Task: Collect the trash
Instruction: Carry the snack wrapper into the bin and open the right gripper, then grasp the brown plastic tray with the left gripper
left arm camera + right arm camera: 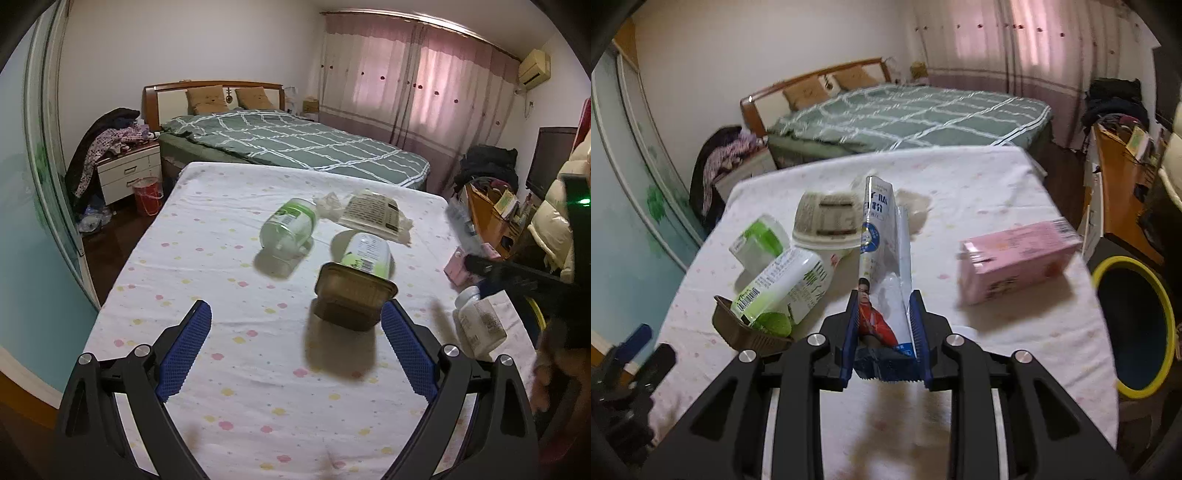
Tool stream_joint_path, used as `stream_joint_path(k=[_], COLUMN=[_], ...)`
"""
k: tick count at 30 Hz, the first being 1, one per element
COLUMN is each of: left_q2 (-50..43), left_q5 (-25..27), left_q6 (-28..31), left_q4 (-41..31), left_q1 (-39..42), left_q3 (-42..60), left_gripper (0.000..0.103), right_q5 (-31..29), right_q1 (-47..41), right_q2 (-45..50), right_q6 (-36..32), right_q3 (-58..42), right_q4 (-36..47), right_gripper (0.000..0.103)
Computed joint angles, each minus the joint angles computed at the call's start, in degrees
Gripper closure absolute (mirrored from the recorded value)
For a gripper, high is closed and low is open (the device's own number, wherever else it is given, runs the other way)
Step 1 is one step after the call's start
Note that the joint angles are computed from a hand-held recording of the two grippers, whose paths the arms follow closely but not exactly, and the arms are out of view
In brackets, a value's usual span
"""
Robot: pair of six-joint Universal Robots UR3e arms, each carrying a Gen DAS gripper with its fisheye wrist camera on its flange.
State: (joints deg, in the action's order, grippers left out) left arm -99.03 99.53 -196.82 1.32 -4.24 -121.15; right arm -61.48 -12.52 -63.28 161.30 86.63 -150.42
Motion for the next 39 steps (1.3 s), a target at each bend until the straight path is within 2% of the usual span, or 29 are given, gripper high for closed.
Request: stream_joint_path(k=[4,9,19,24,26,39], left_q2=[-2.5,-6.8,-12.2,-13.9,-14.2,-15.4], left_q5=[-0.5,0.2,-0.4,0.5,0.5,-0.9], left_q6=[0.6,1.0,0.8,0.3,0.4,1.3], left_q4=[-0.9,-2.6,-7.0,-8.9,-9.2,-10.1], left_q1=[-1.4,-2.2,-3.2,-4.0,-4.1,-3.7], left_q3=[2.8,8.4,15.9,18.1,18.5,19.4], left_gripper=[0.011,0.011,0.011,0.011,0.011,0.011], right_q5=[2.1,0.9,-4.6,-6.6,-5.4,-10.4], right_q1=[-6.2,-13.4,-23.3,-24.1,-24.4,-23.6], right_q2=[-3.8,-3.8,10.8,16.7,18.0,18.6], right_q6=[0.1,2.1,7.5,9.4,10.0,12.0], right_q3=[4.8,6.5,-6.5,-12.2,-14.3,-14.4], right_q4=[-2.2,-5.7,-5.7,-3.4,-0.6,-3.9], right_gripper=[0.077,0.077,0.077,0.077,0.076,0.065])
